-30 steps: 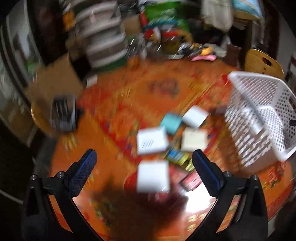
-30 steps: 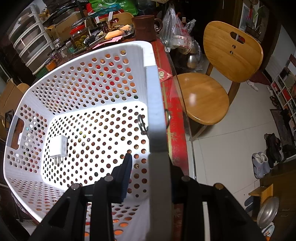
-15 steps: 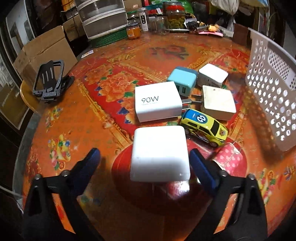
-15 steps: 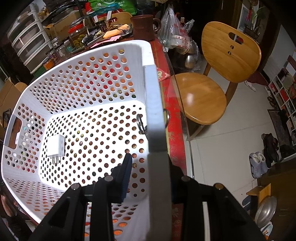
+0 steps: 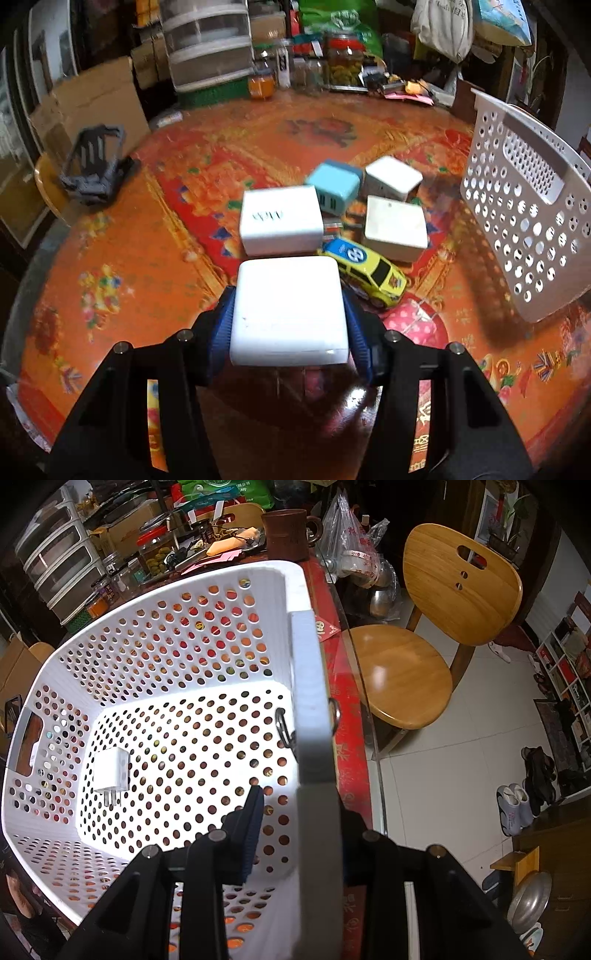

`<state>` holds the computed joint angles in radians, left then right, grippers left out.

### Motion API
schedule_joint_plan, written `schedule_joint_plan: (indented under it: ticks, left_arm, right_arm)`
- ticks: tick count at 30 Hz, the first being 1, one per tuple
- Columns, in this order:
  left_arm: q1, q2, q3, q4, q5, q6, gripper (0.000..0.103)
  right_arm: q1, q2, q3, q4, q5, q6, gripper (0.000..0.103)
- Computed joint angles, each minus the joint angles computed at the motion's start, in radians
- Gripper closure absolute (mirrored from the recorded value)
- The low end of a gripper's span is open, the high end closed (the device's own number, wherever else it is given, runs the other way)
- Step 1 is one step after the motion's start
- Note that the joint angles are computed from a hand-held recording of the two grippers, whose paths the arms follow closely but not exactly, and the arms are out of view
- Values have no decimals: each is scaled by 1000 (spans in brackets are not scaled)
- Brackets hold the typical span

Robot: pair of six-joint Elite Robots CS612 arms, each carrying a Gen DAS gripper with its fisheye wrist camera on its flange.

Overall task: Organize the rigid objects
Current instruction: 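Move the left tool back and grasp another white charger, then carry the white charger into the basket and release it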

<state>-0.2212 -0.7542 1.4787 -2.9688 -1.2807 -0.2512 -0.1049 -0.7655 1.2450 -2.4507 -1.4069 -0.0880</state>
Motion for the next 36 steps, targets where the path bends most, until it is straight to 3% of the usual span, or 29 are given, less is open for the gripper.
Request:
schedule_joint_plan:
  ticks: [5, 7, 14, 21, 31, 36]
  left_arm:
    - [-21, -12, 3, 2, 118, -14, 50]
    - [-22, -17, -3, 14, 129, -20, 50]
    - [-32, -45, -30, 6, 77, -2, 50]
    - [-81, -61, -85, 3, 108, 48, 50]
    - [-156, -20, -215, 90, 142, 113, 50]
    - [-180, 9, -276, 148, 111, 137, 50]
  right_arm:
    - [0, -1, 2, -4, 2, 1, 71]
    - [0, -1, 2, -4, 2, 0, 71]
    - [0, -2, 1, -1, 3, -6, 71]
    - [0, -1, 0, -1, 7, -6, 71]
    - [0, -1, 0, -3, 8, -6, 71]
    - [-1, -1, 0, -1, 11, -9, 71]
